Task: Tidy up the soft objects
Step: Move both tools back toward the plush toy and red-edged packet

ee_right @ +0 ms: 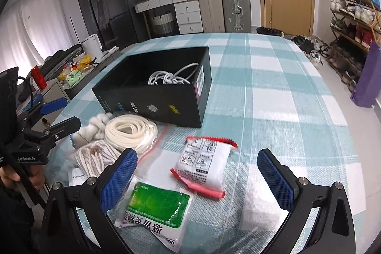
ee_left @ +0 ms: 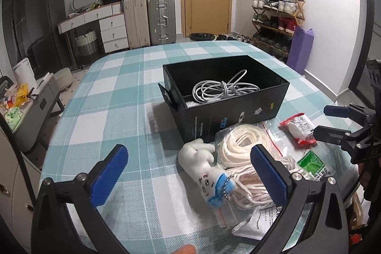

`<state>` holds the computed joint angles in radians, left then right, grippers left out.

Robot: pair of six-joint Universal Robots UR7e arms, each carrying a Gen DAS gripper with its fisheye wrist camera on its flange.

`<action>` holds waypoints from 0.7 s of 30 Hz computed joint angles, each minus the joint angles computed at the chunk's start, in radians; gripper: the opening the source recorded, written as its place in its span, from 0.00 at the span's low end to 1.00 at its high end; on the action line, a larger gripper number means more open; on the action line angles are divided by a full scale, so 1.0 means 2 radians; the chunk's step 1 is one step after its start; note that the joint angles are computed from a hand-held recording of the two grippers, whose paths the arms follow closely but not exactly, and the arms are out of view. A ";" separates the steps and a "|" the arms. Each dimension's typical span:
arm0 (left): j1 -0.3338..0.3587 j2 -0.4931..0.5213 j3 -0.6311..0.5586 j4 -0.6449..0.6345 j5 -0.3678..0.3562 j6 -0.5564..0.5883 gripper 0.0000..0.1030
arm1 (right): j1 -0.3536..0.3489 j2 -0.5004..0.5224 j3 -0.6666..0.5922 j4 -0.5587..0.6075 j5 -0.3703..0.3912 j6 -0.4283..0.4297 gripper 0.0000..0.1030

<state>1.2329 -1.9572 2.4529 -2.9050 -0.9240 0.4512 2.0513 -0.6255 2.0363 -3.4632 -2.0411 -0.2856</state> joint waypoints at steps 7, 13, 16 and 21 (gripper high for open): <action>0.017 0.009 -0.009 0.003 -0.015 -0.008 1.00 | -0.008 0.000 0.000 0.005 0.006 0.007 0.99; 0.024 0.016 -0.011 -0.001 -0.015 -0.003 1.00 | -0.014 0.004 -0.006 0.018 -0.001 0.025 0.99; 0.029 0.021 -0.013 -0.003 -0.014 -0.006 1.00 | -0.017 0.005 -0.008 0.026 -0.002 0.036 0.99; 0.030 0.033 -0.011 -0.019 0.004 -0.002 1.00 | -0.018 0.009 -0.013 0.032 -0.003 0.028 0.99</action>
